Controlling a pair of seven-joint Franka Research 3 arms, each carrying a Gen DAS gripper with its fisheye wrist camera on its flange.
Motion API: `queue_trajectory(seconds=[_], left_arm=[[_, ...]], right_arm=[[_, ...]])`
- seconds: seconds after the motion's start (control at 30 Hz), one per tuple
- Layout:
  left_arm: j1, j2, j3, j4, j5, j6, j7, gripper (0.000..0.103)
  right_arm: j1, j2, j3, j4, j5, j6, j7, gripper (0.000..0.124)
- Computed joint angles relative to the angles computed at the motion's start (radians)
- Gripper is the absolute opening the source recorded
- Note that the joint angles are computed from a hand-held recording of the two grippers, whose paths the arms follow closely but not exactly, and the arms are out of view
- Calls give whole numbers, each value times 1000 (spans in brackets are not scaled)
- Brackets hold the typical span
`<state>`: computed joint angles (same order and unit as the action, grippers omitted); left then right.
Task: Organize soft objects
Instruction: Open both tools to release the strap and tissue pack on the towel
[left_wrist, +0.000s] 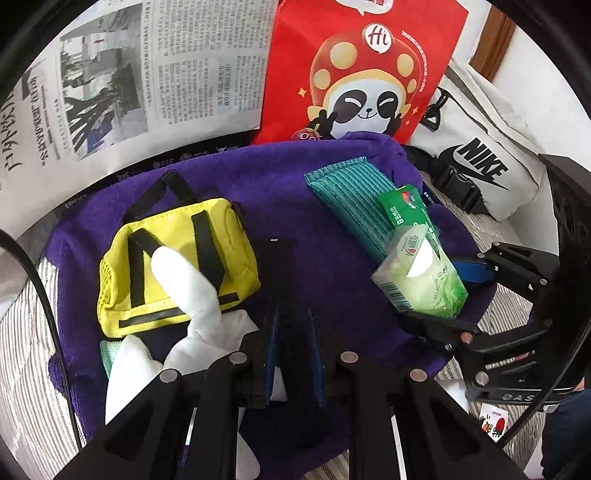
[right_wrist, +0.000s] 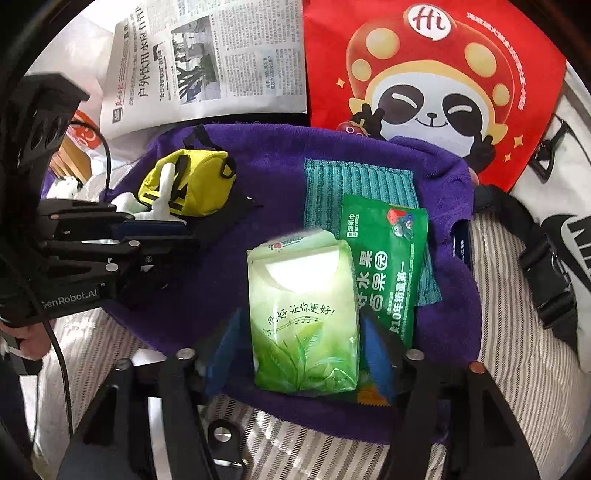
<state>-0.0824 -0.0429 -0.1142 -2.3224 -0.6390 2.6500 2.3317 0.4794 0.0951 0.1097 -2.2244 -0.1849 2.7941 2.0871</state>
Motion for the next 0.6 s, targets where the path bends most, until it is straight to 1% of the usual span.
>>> queue_trajectory(seconds=[0.03, 0.1, 0.13, 0.2, 0.27, 0.33, 0.43, 0.5, 0.57, 0.6], left_arm=[[0, -6, 2, -3, -14, -1, 7, 16], [2, -20, 12, -3, -62, -29, 33, 16], [3, -25, 15, -3, -69, -38, 34, 18], [4, -41, 18, -11, -57, -37, 18, 25], [2, -64, 22, -26, -41, -27, 2, 27], [-5, -88, 34, -39, -46, -34, 5, 29], [-14, -133, 50, -67, -37, -39, -8, 34], [-25, -159, 59, -88, -32, -33, -17, 41], [-41, -195, 73, -118, -34, -33, -15, 42], [-49, -213, 81, -133, -34, -36, -12, 42]], right_arm=[[-1, -4, 1, -2, 9, 0, -1, 68], [-5, -12, 3, -3, 26, -5, -7, 68], [-7, -16, 5, -3, 36, -10, -10, 69], [-11, -27, 8, -7, 52, -12, -14, 69], [-11, -43, 6, -12, 30, -17, 17, 69], [-16, -64, 11, -23, 31, -18, 29, 69], [-26, -97, 22, -36, 12, -28, 58, 69], [-34, -128, 33, -51, -26, -46, 100, 69], [-47, -168, 47, -76, -62, -67, 150, 69], [-53, -191, 53, -93, -52, -78, 159, 69]])
